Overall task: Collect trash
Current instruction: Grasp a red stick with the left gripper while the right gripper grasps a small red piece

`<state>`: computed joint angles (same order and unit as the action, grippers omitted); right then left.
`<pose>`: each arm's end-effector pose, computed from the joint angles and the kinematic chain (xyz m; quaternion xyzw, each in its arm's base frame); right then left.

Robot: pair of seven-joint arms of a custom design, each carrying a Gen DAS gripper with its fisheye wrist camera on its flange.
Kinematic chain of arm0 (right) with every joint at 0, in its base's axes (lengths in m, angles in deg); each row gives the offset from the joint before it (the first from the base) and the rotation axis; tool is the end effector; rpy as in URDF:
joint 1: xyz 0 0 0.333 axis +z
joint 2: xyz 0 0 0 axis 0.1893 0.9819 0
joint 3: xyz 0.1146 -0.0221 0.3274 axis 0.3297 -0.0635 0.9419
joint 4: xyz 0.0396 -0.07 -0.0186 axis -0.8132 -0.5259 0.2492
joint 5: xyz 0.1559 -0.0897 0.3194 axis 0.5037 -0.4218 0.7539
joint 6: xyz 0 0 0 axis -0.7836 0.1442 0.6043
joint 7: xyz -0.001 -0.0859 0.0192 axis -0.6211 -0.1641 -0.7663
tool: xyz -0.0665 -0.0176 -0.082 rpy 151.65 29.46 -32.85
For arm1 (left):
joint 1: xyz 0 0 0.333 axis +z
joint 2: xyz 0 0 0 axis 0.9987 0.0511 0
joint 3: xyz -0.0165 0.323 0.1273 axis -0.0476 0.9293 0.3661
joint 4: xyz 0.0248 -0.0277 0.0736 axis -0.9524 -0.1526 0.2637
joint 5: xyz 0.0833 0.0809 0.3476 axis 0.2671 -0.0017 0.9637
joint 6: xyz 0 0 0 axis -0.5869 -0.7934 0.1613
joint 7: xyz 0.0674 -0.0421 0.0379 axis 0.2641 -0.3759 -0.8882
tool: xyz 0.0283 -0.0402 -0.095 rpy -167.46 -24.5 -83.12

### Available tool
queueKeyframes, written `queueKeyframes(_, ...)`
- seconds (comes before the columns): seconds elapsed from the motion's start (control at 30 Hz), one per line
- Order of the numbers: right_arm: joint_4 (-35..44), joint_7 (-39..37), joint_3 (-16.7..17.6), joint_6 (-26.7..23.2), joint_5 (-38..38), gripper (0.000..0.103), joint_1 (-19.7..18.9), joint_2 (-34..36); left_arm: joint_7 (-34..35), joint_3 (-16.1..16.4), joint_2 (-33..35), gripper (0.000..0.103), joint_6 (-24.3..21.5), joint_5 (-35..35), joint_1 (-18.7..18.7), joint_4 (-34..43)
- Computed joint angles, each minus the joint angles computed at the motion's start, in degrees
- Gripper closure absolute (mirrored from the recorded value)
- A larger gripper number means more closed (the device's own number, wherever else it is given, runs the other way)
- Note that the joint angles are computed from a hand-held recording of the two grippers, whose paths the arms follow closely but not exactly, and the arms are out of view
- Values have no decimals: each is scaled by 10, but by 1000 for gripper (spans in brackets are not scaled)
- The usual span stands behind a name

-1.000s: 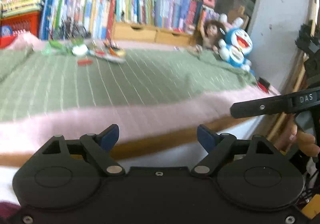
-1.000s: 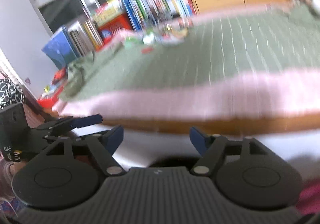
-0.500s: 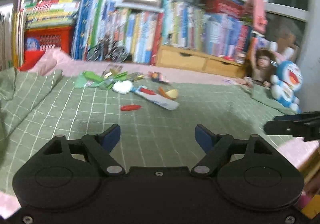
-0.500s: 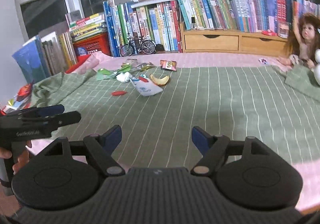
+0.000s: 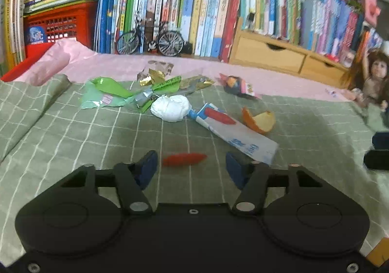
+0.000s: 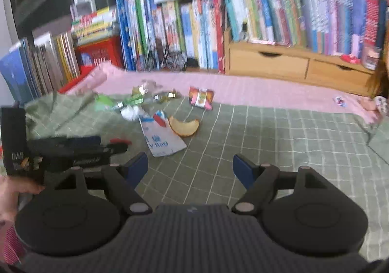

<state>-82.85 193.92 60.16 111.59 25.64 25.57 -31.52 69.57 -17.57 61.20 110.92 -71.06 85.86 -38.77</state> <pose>0.4491 0.2499 0.7271 -0.6597 0.6075 -0.2589 0.3588 0.5417 -0.0130 0.6874 -0.5757 0.6916 -0.3753 0.2222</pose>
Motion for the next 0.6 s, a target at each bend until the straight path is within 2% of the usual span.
queueKeyframes(0.03,5,-13,-2,-1,3,18,3,10,-18,-4,11,59,-4,18,3,9)
queueKeyframes(0.07,12,-22,-2,-6,2,18,5,23,-26,-8,19,61,2,32,5,12)
queueKeyframes(0.1,17,-26,-2,-9,-2,18,8,32,-27,-13,22,61,28,49,6,7)
queueKeyframes(0.13,21,-31,-4,-10,-3,18,12,41,-31,-16,26,61,28,63,7,10)
queueKeyframes(0.33,73,-51,-26,1,-9,17,42,110,18,-3,7,61,8,3,8,1)
queueKeyframes(0.47,134,-19,-48,-13,-36,16,69,170,47,12,-18,61,6,-28,4,-14)
queueKeyframes(0.6,162,1,-72,-8,-12,17,89,200,85,29,-39,61,12,-52,-6,-26)
